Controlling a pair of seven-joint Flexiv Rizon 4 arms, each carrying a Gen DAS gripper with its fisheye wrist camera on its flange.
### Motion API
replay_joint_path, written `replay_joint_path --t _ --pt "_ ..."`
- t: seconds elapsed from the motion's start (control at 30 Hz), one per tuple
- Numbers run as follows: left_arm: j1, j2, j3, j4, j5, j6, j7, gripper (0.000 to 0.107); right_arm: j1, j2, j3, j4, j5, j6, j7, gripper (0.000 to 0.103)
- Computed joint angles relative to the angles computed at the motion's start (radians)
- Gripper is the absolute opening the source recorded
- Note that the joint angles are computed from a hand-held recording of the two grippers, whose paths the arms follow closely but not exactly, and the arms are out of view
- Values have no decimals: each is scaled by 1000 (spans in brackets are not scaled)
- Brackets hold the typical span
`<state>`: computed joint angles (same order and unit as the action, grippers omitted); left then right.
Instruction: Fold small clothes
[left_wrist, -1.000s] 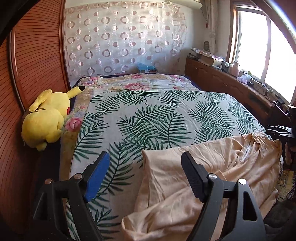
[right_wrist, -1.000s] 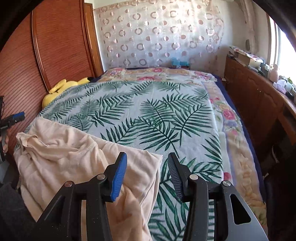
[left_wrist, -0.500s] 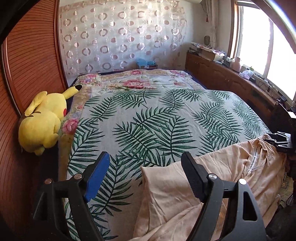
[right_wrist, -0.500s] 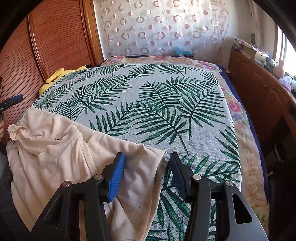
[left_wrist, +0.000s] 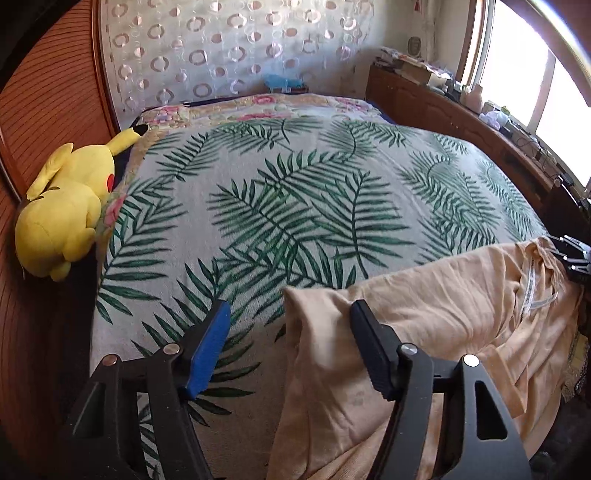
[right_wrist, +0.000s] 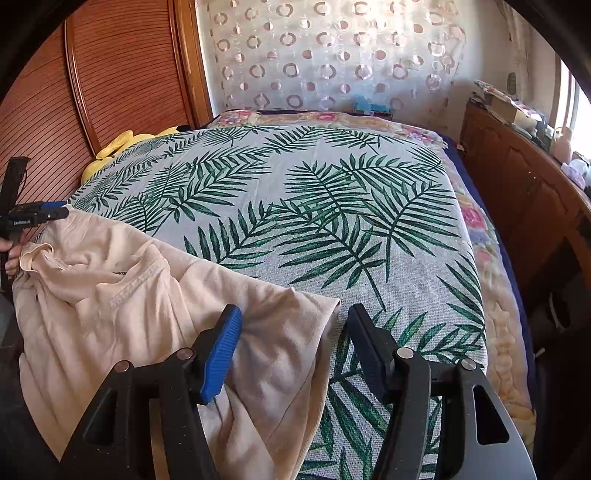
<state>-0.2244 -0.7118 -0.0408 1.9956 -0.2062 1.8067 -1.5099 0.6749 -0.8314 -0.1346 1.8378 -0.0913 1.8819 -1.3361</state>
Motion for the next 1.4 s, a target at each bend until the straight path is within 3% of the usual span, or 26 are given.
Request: replay_joint_path --t 0.2,0.37,0.5,0.57,0.67,0.73,0.83,0.9,0.97,1.03,1.2,1.4 --pt "-8 -6 6 4 0 11 -5 63 5 -3 -6 -1 3 0 -2 62" --pt "34 0 -48 11 29 9 11 39 13 -6 -15 -3 6 -2 -4 62" --pt "43 0 -62 12 40 12 16 30 25 -9 -29 -5 10 -5 -7 63" --pt "73 0 -97 18 56 18 18 18 23 -9 -26 -6 9 -5 -7 63" --pt "58 4 -88 25 56 35 11 10 28 -11 -31 -7 11 -4 -9 63" --pt "95 5 -129 46 81 86 -2 9 28 -12 -32 -5 3 0 -21 63" --pt "134 3 -170 70 120 156 -32 9 3 -9 2 0 -24 11 -48 45" --pt "150 5 -185 86 148 197 -53 8 -14 -1 29 6 -41 1 -60 25" --pt "170 15 -205 105 181 236 -78 8 -65 20 92 11 -83 -38 -61 11" --pt "179 39 -215 128 217 285 -103 8 -24 42 53 36 -73 -38 -64 10" --pt "211 113 -236 172 319 384 -168 8 70 149 -13 150 28 98 -97 9" --pt "277 232 -274 174 468 418 -257 8 149 341 -32 271 180 203 -229 8"
